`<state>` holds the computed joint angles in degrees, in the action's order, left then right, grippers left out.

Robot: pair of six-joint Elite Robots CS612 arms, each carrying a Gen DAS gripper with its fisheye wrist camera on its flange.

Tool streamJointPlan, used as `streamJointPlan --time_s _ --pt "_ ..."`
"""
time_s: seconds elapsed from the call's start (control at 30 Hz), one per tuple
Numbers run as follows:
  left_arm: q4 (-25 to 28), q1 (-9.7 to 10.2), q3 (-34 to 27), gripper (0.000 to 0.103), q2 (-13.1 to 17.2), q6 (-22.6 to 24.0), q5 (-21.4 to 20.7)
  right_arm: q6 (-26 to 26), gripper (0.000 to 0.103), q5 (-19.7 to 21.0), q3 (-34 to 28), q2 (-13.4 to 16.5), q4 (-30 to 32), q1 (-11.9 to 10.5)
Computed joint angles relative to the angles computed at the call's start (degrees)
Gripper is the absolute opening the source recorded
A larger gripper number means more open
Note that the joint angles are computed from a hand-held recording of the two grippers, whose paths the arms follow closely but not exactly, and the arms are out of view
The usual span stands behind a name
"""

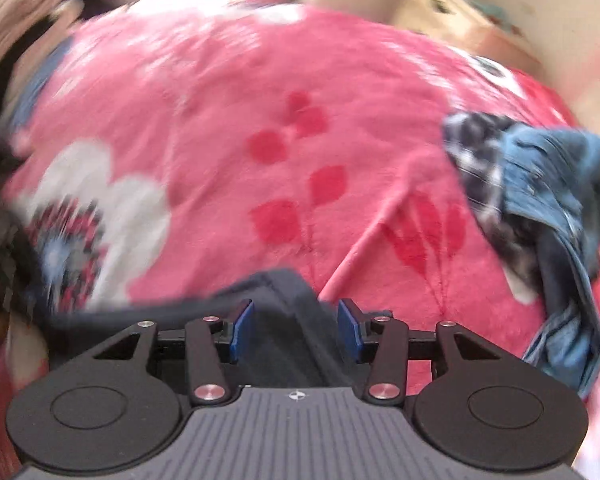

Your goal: Fold clothes

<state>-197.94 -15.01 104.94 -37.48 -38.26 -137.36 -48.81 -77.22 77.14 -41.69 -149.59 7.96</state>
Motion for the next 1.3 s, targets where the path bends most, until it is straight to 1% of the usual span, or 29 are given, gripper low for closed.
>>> streamJointPlan --time_s 0.03,0.1,0.2,0.27,0.33,0.4,0.47,0.5,0.57,0.6,0.63,0.7,0.87,0.97,1.1,1.2,1.3 --pt "0.2 0.04 -0.1 0.008 0.0 0.4 0.3 3.9 0.050 -0.7 -0.2 0.4 -1.2 0.4" --pt "0.7 0.37 -0.9 0.008 0.3 0.9 0.4 10.9 0.052 -4.2 -0.8 1.4 -3.8 1.4" --pt "0.1 0.41 -0.3 0.008 -0.1 1.0 0.9 16.6 0.055 -10.3 -1.7 2.7 -5.1 3.0" --pt "-0.3 0.32 -0.3 0.008 0.0 0.8 1.0 18.2 0.057 -14.2 -2.1 3.5 -5.4 3.9" --pt "-0.6 0.50 -0.1 0.008 0.0 0.6 0.7 19.8 0.059 -15.7 -2.6 3.9 -4.3 4.2" --pt "-1.1 0.62 -0.1 0.008 0.2 0.2 0.4 20.7 0.059 -18.1 -3.0 4.4 -4.5 4.6" --pt "-1.2 0.78 0.0 0.008 0.3 0.0 0.2 21.1 0.057 -20.6 -2.9 4.7 -5.7 4.9" --pt "-1.4 0.75 0.1 0.008 0.3 0.1 0.3 21.4 0.051 -21.6 -2.8 4.8 -6.2 5.0" --pt "-1.7 0.62 0.5 0.008 0.1 0.4 0.6 22.4 0.045 -22.4 -2.5 4.7 -6.7 5.1" --pt "-1.6 0.57 0.3 0.008 0.1 0.5 0.7 22.9 0.037 -22.7 -2.2 4.5 -7.2 5.2" --pt "-1.4 0.50 0.0 0.008 0.2 0.6 0.8 23.3 0.033 -23.2 -1.6 4.1 -7.9 5.3" --pt "-1.2 0.52 -0.3 0.008 0.4 0.4 0.7 24.1 0.030 -24.1 -0.3 3.4 -9.7 5.6" --pt "-1.5 0.50 -0.6 0.008 0.6 -0.1 0.6 27.0 0.025 -26.5 2.9 1.7 -14.6 5.9" --pt "-1.2 0.26 -0.9 0.008 0.5 0.3 1.0 28.2 0.021 -28.7 3.7 1.3 -15.7 6.1" --pt "-0.6 0.11 -1.2 0.008 0.4 1.1 1.4 28.9 0.020 -32.6 2.6 2.4 -15.1 6.8" --pt "-0.5 0.16 -1.4 0.008 0.5 0.9 1.3 30.1 0.020 -32.0 0.3 4.3 -14.4 6.9" --pt "-1.3 0.29 -1.6 0.008 0.9 -0.5 0.9 33.2 0.021 -30.1 -2.6 6.4 -14.4 6.8"
